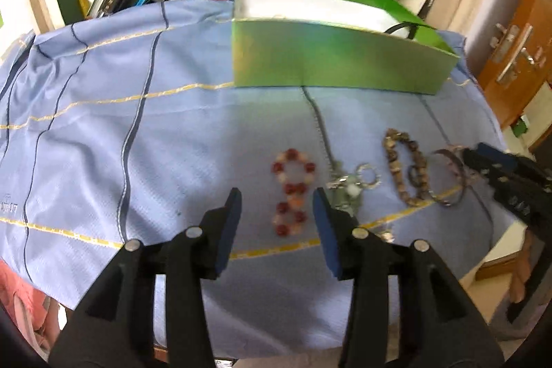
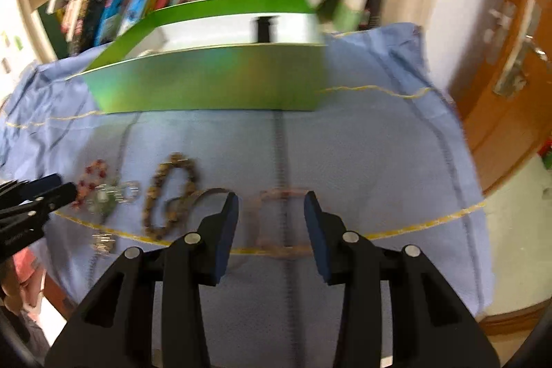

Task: Organize jewelry

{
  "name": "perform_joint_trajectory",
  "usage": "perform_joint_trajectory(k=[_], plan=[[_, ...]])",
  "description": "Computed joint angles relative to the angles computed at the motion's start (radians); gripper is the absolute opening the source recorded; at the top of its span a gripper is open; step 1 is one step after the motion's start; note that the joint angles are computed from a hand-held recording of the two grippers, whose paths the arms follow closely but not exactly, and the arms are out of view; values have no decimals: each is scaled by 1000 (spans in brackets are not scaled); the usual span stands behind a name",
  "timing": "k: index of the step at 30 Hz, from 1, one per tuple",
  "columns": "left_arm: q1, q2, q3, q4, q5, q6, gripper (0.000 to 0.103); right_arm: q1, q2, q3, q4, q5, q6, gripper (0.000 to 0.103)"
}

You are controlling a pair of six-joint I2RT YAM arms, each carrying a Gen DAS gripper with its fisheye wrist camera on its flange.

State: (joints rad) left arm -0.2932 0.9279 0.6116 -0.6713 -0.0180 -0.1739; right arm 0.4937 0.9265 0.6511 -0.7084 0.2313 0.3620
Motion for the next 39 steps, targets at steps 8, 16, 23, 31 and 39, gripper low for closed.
perform_joint_trajectory(k=[8,16,23,31,39], plan=[[2,74,-4,52,-11,6,43,-184,9,-9,-3,-63,-80,39],[-10,88,-8,64,-28,2,43,-84,103,-3,48,-51,-64,39],[-35,89,-11,77,-64,-7,14,-101,87,-9,52,-74,-81,8],[-27,36,10,47,-104,-11,8,-114,16,-5,24,-79,-77,8],[-57,-68,52,-8,-141,-31,9,-76,-62,69,-32,-18,-68,8]])
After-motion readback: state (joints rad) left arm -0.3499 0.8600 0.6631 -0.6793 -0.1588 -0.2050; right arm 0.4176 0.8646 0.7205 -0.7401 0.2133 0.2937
